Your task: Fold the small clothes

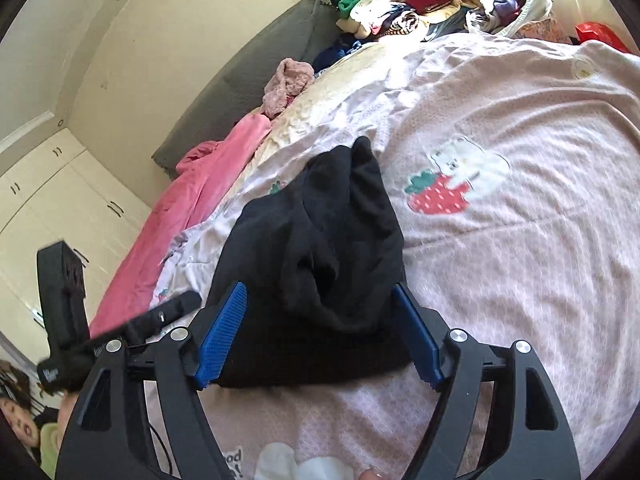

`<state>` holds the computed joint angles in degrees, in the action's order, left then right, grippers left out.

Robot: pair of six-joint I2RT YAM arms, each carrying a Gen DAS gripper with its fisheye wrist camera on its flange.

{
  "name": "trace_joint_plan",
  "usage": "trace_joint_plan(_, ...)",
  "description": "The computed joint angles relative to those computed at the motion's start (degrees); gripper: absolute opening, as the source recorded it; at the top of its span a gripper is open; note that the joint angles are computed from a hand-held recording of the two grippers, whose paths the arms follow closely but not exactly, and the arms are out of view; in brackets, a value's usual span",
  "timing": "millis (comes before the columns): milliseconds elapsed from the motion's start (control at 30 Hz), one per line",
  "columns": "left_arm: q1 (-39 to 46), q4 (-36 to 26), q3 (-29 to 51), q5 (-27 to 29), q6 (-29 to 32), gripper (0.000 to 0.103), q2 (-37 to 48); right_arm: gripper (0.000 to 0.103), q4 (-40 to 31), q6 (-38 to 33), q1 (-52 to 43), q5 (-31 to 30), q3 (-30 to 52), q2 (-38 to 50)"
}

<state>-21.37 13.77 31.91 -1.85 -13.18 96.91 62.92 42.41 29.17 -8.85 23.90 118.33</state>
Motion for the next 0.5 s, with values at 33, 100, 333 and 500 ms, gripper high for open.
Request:
trace_joint_plan(33,-0.03,0.13,-0.06,0.05,-0.06,0.076,0.24,0.066,-3.42,-0.54,-0.07,0.68,1.15,-0.68)
trace_joint_plan(100,-0.17,0.2,0.03,0.2,-0.01,0.076,1.1,0.025,-8.45,-1.26,0.37,-0.89,3.13,-1.0)
trace_joint_plan(333,-0.49,2.23,-4.03,0.06,0.12,0.076,-2.26,0.029,-18.94,-2.39,1.11,2.79,5.86,-2.75)
trace_joint_plan(500,-1.18,2.15,-7.65,-0.87,0.53,0.076,-7.11,0.044,-24.41,-4.76,3.66,7.38,6.23,-5.49)
